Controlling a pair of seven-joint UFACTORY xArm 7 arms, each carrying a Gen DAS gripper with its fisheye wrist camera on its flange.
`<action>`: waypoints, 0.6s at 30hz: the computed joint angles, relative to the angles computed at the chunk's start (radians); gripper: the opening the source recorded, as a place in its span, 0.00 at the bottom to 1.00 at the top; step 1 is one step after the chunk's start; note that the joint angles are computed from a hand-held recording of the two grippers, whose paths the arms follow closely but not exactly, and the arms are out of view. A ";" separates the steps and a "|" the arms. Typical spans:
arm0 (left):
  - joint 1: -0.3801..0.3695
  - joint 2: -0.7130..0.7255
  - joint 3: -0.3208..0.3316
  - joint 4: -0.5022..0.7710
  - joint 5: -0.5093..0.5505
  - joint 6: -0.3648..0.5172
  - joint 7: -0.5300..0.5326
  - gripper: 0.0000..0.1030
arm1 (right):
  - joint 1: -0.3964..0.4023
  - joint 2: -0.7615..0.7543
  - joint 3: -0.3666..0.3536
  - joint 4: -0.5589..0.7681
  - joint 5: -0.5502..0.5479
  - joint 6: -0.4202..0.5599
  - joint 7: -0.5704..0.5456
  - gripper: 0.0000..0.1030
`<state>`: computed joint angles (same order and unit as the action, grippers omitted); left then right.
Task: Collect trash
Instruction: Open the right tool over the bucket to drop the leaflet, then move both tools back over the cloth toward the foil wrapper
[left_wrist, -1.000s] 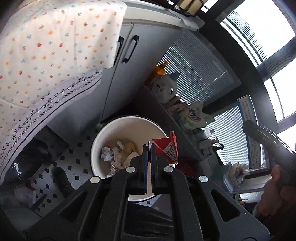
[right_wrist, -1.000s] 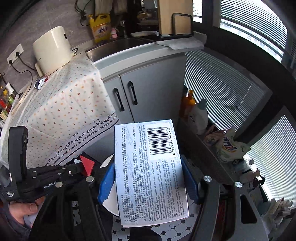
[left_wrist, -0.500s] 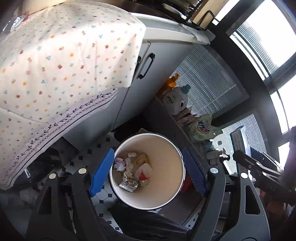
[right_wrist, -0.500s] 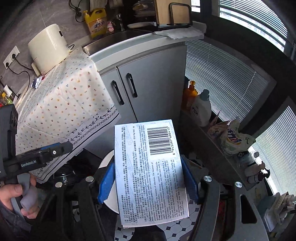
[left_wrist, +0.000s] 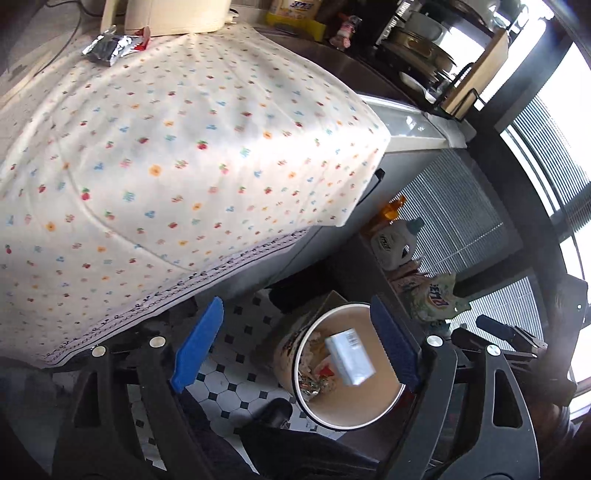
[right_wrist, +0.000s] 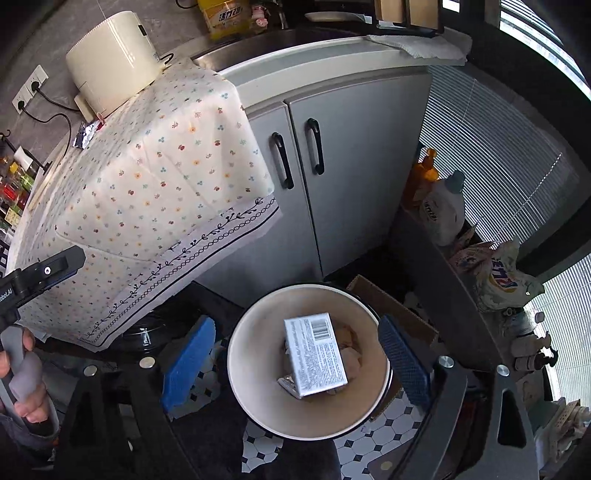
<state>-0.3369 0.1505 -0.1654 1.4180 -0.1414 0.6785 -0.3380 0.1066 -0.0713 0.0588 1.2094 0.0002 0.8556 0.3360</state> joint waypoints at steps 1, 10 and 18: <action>0.006 -0.007 0.006 -0.004 0.000 -0.002 0.001 0.79 | 0.002 0.018 0.003 0.025 -0.009 0.001 0.003 0.86; 0.076 -0.055 0.046 -0.010 0.003 -0.031 0.040 0.81 | 0.066 0.228 0.026 0.341 -0.064 0.014 0.039 0.87; 0.162 -0.065 0.084 0.027 -0.030 -0.063 0.121 0.82 | 0.174 0.475 0.021 0.735 -0.116 0.085 0.059 0.89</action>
